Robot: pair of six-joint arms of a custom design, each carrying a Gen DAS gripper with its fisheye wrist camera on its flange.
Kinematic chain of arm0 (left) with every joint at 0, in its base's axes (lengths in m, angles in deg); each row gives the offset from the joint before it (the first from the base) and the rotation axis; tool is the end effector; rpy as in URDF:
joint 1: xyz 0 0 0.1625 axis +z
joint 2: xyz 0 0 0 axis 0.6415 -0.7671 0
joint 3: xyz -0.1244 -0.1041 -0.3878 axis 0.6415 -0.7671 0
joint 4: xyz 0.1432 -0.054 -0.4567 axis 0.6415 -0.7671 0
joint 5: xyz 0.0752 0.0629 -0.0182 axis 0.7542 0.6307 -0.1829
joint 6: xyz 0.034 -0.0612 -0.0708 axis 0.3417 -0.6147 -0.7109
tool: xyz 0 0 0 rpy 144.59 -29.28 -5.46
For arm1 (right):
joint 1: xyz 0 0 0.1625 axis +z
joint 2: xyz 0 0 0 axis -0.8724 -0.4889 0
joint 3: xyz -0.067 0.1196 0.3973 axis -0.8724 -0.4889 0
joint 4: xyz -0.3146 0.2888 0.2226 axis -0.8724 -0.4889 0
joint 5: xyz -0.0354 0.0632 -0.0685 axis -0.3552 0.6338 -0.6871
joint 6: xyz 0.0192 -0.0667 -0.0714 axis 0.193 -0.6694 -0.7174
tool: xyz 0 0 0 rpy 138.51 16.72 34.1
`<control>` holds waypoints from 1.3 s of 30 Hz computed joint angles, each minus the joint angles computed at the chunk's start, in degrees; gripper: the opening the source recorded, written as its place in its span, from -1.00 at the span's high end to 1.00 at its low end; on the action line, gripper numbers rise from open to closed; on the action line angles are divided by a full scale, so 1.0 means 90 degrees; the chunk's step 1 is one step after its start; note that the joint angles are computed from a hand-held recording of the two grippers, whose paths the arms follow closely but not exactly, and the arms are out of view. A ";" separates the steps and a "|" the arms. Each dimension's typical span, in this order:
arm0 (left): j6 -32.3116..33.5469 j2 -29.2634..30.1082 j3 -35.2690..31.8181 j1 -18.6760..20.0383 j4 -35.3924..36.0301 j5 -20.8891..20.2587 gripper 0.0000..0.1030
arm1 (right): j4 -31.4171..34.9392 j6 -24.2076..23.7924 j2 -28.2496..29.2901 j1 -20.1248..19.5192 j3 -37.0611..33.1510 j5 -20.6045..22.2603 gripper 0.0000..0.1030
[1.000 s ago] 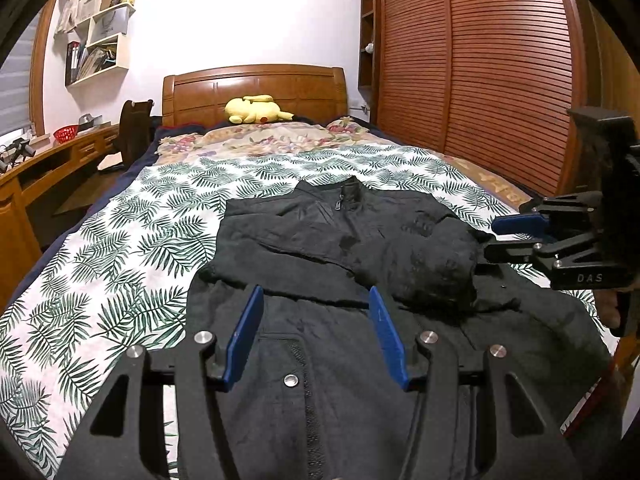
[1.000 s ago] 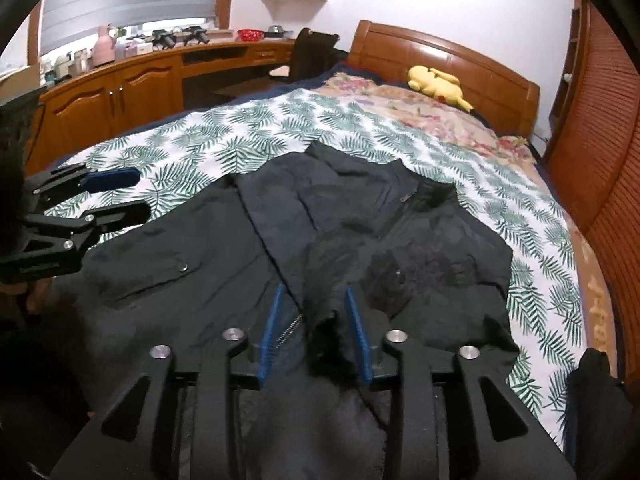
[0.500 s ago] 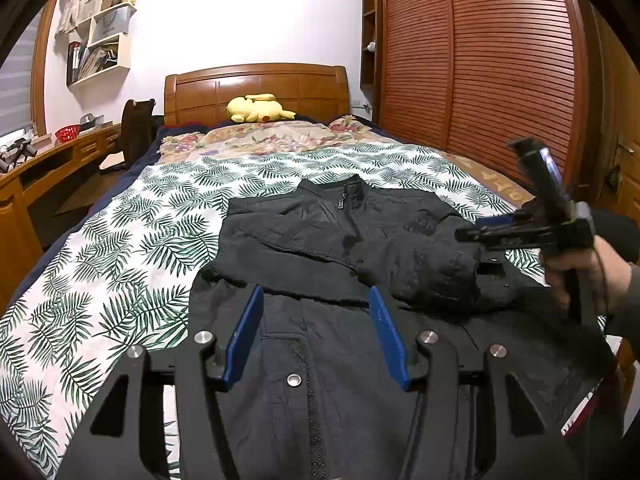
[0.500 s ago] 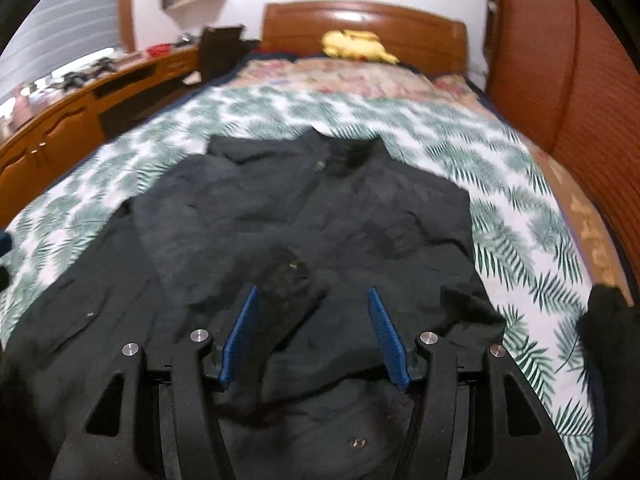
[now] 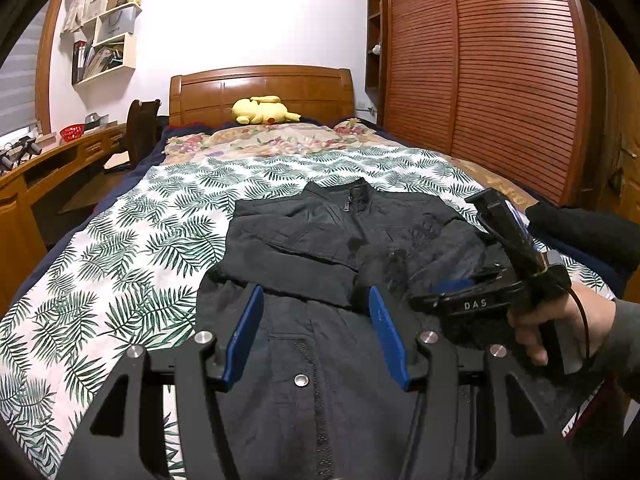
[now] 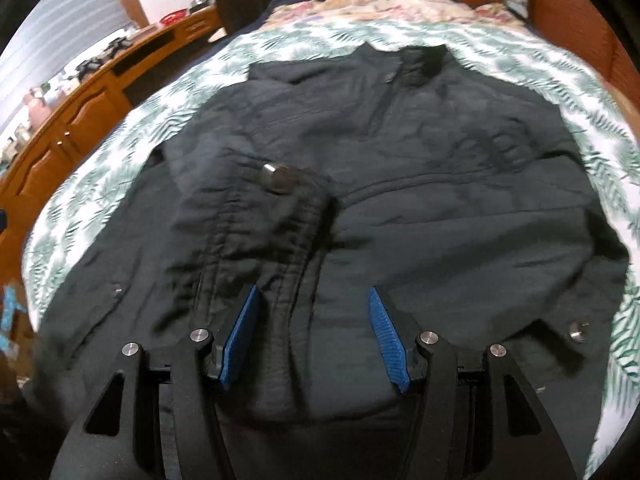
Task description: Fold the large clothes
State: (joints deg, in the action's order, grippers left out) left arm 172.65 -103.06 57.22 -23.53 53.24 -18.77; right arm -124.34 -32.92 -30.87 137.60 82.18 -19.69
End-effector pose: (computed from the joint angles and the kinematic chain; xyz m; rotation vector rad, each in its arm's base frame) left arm -0.4358 -0.3590 -0.0154 0.6637 2.2049 -1.1915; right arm 0.0038 -0.4899 0.3605 0.7361 -2.5807 0.4863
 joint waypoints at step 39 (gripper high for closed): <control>0.0056 0.0405 -0.0416 0.0152 0.0277 0.0659 -0.05 | -0.0554 -0.2236 -0.2117 -0.0445 0.1114 0.0515 0.27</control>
